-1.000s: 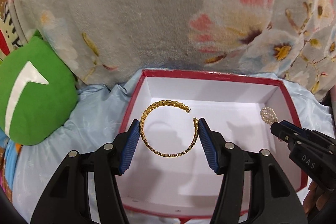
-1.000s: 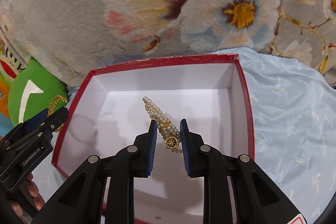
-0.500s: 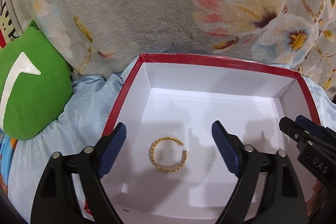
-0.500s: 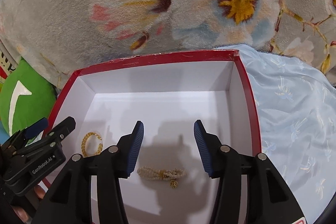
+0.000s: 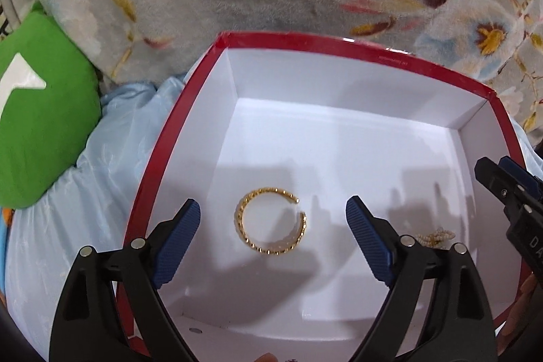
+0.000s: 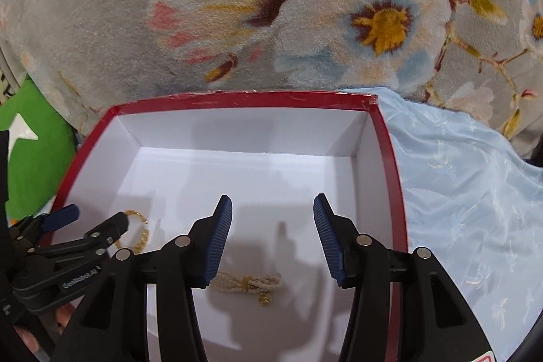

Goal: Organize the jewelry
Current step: 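Lift both open grippers out of the red box, then grasp the gold watch with the right gripper while the left gripper grasps the silver watch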

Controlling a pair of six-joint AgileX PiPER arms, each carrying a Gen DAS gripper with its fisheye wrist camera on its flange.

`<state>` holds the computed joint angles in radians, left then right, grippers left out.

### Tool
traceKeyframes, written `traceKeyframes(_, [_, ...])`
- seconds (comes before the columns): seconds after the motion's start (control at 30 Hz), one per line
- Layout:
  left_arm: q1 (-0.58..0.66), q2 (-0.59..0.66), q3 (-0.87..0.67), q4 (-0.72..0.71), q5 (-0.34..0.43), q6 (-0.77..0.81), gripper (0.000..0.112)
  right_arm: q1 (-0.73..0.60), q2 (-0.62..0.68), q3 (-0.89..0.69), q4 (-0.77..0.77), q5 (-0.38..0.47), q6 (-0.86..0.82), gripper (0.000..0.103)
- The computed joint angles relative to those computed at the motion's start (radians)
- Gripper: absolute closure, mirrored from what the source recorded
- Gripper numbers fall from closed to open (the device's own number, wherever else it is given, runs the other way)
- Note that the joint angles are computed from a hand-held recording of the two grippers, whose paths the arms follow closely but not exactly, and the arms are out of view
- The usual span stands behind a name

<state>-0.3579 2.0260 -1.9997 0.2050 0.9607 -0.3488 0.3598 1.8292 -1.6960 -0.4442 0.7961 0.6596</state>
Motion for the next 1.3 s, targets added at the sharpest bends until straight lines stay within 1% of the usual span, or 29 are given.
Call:
traceKeyframes(0.03, [0.001,-0.008,0.015,-0.004,-0.003,-0.001,0.027,0.009,-0.001,0.002,-0.030,0.012,0.016,0.053])
traceKeyframes(0.1, [-0.009,-0.035,0.062,0.012,-0.025,-0.018,0.027,0.039,0.003,0.007,-0.129,0.058,0.079,0.047])
traceKeyframes(0.17, [-0.028,-0.056,0.101,0.045,-0.039,-0.028,0.027,0.054,-0.005,0.048,-0.200,0.063,0.128,0.041])
traceKeyframes(0.2, [-0.039,-0.070,0.126,0.064,-0.051,-0.032,0.027,0.052,-0.005,0.060,-0.210,0.067,0.141,0.040])
traceKeyframes(0.27, [-0.055,-0.091,0.156,0.080,-0.059,-0.034,0.027,0.035,-0.024,0.099,-0.198,0.040,0.156,0.043])
traceKeyframes(0.3, [-0.058,-0.099,0.169,0.081,-0.064,-0.035,0.027,0.030,-0.036,0.114,-0.189,0.026,0.162,0.043])
traceKeyframes(0.4, [-0.071,-0.134,0.217,0.088,-0.077,-0.049,0.027,0.033,-0.056,0.141,-0.172,0.035,0.152,0.043])
traceKeyframes(0.47, [-0.070,-0.165,0.260,0.065,-0.090,-0.043,0.027,0.040,-0.074,0.170,-0.176,0.032,0.159,0.043])
traceKeyframes(0.57, [-0.082,-0.214,0.332,0.089,-0.132,-0.074,0.027,0.035,-0.107,0.200,-0.136,0.014,0.145,0.042])
traceKeyframes(0.63, [-0.084,-0.243,0.360,0.083,-0.135,-0.076,0.027,0.036,-0.155,0.236,-0.115,-0.004,0.155,0.042])
traceKeyframes(0.67, [-0.084,-0.262,0.377,0.083,-0.137,-0.075,0.027,0.050,-0.186,0.256,-0.139,0.004,0.185,0.039])
traceKeyframes(0.77, [-0.114,-0.374,0.483,0.161,-0.159,-0.129,0.027,0.110,-0.323,0.349,-0.234,0.019,0.271,0.031])
traceKeyframes(0.83, [-0.133,-0.468,0.566,0.195,-0.162,-0.154,0.027,0.152,-0.411,0.398,-0.244,0.052,0.274,0.031])
traceKeyframes(0.9, [-0.146,-0.576,0.663,0.208,-0.167,-0.173,0.022,0.203,-0.501,0.460,-0.236,0.090,0.274,0.031])
traceKeyframes(1.0, [-0.151,-0.717,0.787,0.194,-0.146,-0.187,0.021,0.340,-0.640,0.590,-0.248,0.178,0.338,0.031])
traceKeyframes(1.07, [-0.137,-0.811,0.870,0.159,-0.119,-0.171,0.021,0.458,-0.702,0.676,-0.276,0.252,0.428,0.031])
traceKeyframes(1.13, [-0.130,-0.892,0.943,0.142,-0.085,-0.168,0.021,0.555,-0.747,0.763,-0.268,0.296,0.506,0.031])
traceKeyframes(1.2, [-0.147,-0.965,1.016,0.166,-0.050,-0.210,0.021,0.604,-0.768,0.837,-0.232,0.283,0.562,0.035])
traceKeyframes(1.27, [-0.152,-1.024,1.077,0.151,-0.032,-0.221,0.021,0.628,-0.766,0.891,-0.209,0.255,0.603,0.044])
traceKeyframes(1.3, [-0.162,-1.048,1.104,0.151,-0.019,-0.236,0.021,0.632,-0.763,0.915,-0.201,0.230,0.616,0.046])
